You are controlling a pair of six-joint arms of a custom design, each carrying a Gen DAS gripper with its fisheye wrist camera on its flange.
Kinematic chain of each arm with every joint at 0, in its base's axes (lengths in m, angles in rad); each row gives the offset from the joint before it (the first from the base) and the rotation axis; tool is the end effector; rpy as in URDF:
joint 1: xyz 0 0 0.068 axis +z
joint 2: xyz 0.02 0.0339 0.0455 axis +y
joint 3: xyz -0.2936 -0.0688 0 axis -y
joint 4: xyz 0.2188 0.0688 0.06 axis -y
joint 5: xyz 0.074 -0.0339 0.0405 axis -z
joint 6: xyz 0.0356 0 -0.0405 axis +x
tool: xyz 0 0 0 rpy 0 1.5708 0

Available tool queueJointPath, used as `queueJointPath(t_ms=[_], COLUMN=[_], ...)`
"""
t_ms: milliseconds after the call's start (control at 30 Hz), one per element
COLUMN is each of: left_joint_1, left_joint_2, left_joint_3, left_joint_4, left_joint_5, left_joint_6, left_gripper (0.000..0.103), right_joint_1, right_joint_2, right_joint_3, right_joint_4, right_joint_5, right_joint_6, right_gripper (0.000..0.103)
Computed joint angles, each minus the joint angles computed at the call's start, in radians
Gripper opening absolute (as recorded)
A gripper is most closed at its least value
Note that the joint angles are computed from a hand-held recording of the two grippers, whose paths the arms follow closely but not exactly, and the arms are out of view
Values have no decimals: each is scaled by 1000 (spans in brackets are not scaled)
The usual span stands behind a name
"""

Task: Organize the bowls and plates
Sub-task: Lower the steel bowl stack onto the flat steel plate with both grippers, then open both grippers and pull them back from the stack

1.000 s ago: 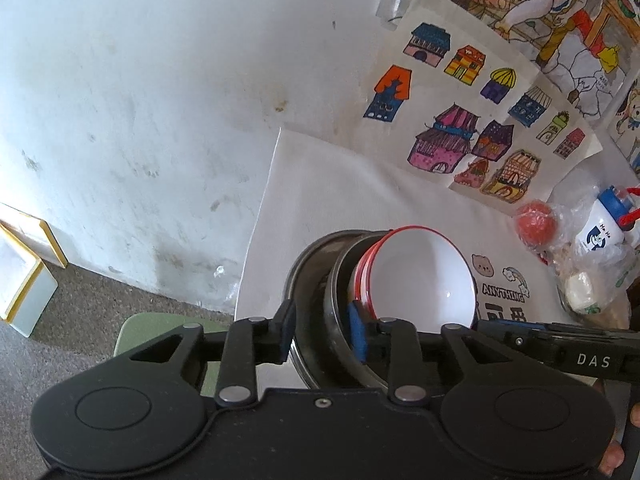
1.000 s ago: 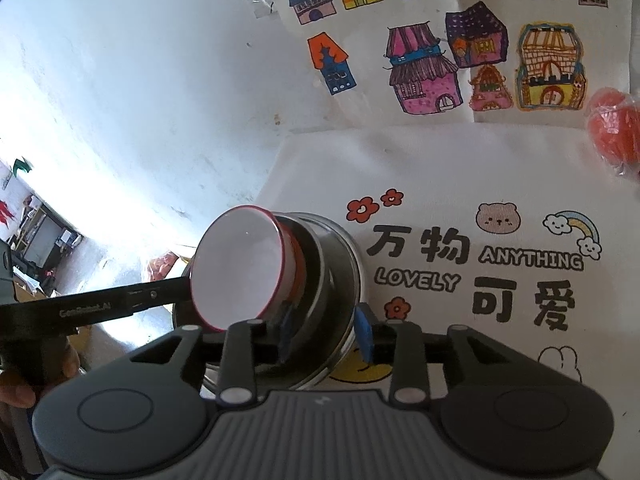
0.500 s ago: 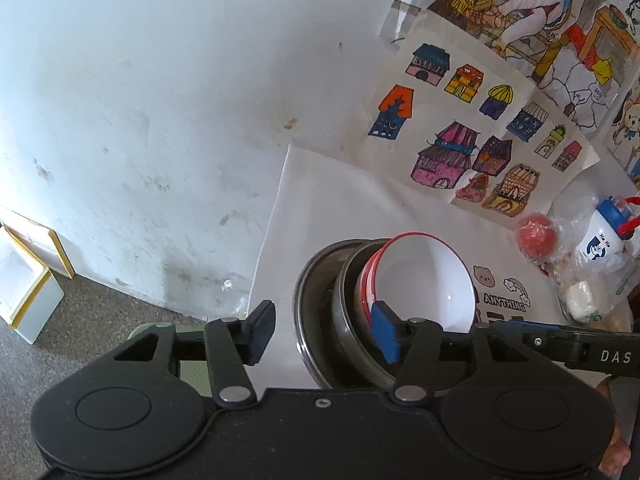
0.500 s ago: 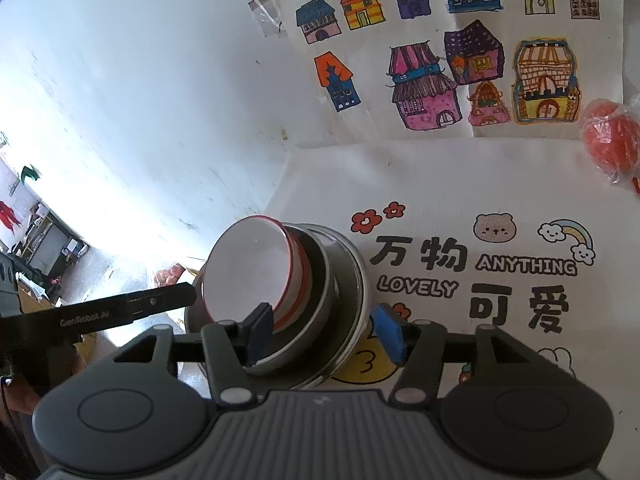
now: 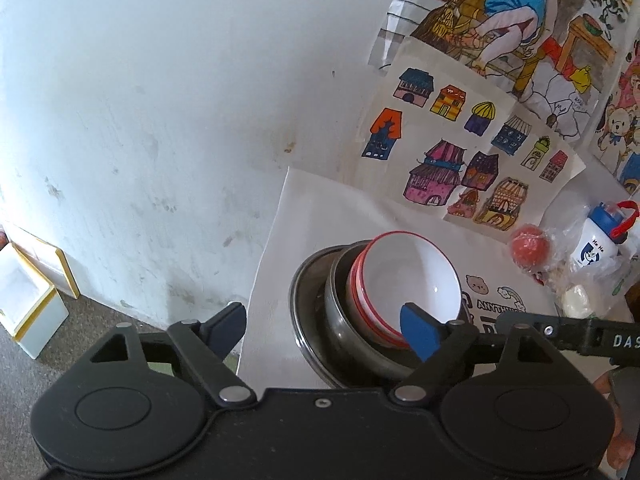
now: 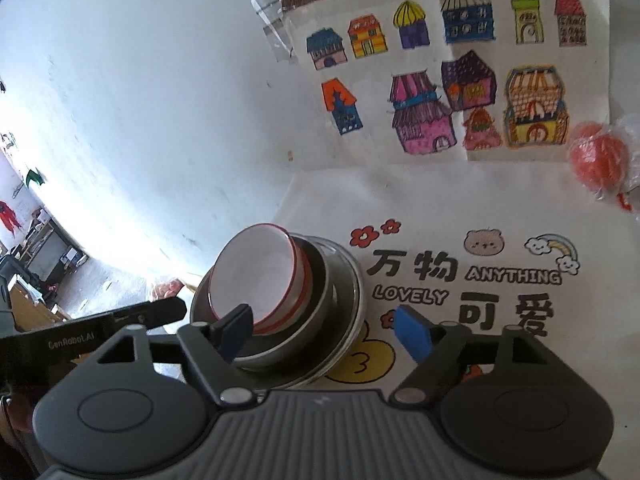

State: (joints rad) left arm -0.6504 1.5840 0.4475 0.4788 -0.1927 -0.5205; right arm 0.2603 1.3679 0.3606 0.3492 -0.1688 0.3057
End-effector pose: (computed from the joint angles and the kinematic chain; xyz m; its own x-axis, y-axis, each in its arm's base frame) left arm 0.2083 -0.1499 0.1672 -0.6576 -0.1130 -0.7448 0.1690 0.9414 -0.2920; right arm 0.2060 0.0610 0.1814 -0.6786 0.1263 -0.7235 -0.1866 0.9232 0.3361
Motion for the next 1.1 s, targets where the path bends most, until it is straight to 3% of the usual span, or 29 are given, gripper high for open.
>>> queueJointPath(t_ms=[400, 700, 1100], left_joint_1=[-173, -250, -384], left_joint_2=[-9, 1, 44], left_joint_3=[-99, -109, -130], left_joint_4=[147, 186, 241], left_joint_5=[-233, -308, -462], left_joint_6=[-63, -68, -100], left_gripper=[96, 100, 102], right_joint_1=[35, 61, 50], right_joint_2=[-119, -216, -475], right_joint_3=[-130, -203, -291], right_joint_4=[110, 148, 58], right_joint_5=[72, 159, 243], right_joint_6=[-18, -20, -50], right_gripper=[92, 98, 101])
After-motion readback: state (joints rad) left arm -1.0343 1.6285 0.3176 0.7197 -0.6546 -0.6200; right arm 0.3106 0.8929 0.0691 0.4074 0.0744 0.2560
